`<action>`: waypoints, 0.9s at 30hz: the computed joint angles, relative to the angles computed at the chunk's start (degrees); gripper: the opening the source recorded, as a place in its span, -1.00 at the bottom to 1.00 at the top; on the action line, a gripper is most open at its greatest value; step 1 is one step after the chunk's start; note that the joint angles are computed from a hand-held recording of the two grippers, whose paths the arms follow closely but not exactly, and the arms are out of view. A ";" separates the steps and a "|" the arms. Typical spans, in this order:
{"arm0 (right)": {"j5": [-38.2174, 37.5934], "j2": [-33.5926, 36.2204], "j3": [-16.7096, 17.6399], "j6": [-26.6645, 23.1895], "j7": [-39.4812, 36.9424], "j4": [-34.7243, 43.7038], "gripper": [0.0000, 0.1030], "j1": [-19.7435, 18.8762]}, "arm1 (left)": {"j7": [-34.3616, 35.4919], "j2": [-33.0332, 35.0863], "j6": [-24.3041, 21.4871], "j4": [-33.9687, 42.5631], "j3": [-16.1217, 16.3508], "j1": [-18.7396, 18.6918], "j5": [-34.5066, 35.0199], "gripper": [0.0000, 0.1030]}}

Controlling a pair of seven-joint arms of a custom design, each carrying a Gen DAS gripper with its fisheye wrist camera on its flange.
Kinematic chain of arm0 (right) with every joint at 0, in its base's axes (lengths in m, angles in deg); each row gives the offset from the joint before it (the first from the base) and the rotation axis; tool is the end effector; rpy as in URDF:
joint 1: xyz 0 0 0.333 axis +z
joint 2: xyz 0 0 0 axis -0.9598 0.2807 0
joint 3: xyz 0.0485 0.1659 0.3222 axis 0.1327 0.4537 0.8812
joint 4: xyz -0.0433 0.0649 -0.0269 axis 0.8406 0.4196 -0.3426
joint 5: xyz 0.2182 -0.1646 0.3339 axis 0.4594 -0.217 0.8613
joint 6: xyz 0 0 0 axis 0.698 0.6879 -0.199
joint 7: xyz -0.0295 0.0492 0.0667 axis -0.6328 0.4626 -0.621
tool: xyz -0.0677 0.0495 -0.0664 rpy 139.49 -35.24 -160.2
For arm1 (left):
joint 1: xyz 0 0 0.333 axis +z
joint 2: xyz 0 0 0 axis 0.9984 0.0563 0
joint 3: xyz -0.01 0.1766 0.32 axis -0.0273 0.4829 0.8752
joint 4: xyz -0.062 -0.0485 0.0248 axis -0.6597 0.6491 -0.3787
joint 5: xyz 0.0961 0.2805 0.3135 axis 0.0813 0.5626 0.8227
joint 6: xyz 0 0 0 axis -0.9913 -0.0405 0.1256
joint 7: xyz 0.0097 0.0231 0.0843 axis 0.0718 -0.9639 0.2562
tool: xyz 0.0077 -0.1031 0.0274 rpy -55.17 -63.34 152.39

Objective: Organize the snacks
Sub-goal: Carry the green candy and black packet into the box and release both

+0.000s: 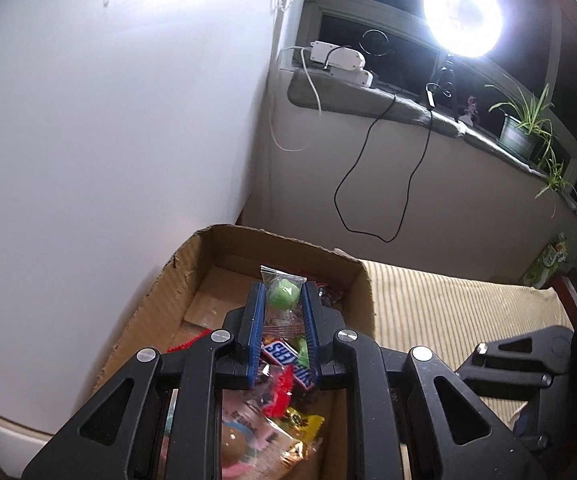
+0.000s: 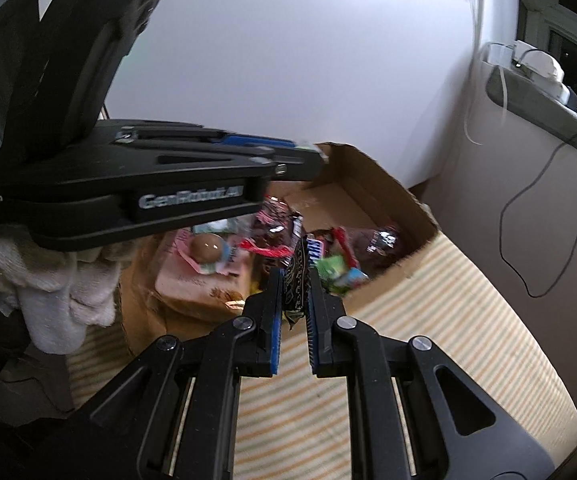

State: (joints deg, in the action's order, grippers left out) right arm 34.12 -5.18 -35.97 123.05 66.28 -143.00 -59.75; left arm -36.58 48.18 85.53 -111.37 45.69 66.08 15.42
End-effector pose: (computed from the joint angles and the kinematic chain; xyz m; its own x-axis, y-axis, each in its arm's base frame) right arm 0.6852 0.2830 0.4169 0.9090 -0.4142 -0.0465 -0.3161 -0.6124 -0.7246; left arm 0.6315 -0.3468 0.4362 0.1443 -0.9743 0.1731 -0.5999 -0.2253 -0.7677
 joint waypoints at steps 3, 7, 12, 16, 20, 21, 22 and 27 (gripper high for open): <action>-0.74 0.53 0.10 -0.29 0.40 0.55 -0.80 0.58 | 0.29 0.12 -0.11 0.02 0.09 0.26 -0.42 -0.67; -1.52 1.36 0.24 -0.68 1.07 1.38 -0.80 1.05 | 0.51 0.20 -0.59 0.23 0.23 0.50 -1.05 -0.67; -2.91 2.54 0.36 -1.15 1.90 2.34 -0.80 1.54 | 0.77 0.26 -0.67 0.14 0.21 0.68 -1.50 -0.67; -3.46 2.73 0.45 -1.55 2.07 2.22 -0.80 1.46 | 1.50 0.57 -0.89 0.45 0.22 0.67 -1.94 -0.67; -4.28 3.89 0.27 -2.55 3.26 3.77 -0.80 1.50 | 2.10 0.90 -1.51 0.90 0.26 0.62 -2.79 -0.66; -4.43 4.09 0.27 -2.65 3.49 3.98 -0.79 1.48 | 2.02 0.98 -1.63 0.98 0.35 0.63 -2.91 -0.66; -4.76 4.50 0.20 -2.94 3.87 4.60 -0.79 1.49 | 1.85 0.98 -1.62 0.96 0.42 0.64 -2.98 -0.66; -5.24 5.42 0.34 -2.83 4.21 5.68 -0.73 1.24 | 2.07 1.01 -2.32 1.01 0.47 0.55 -3.42 -0.48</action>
State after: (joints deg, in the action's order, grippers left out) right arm 28.88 0.24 -35.63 120.21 70.49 -137.33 -58.51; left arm -34.51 49.18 83.21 -110.36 46.16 66.64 12.00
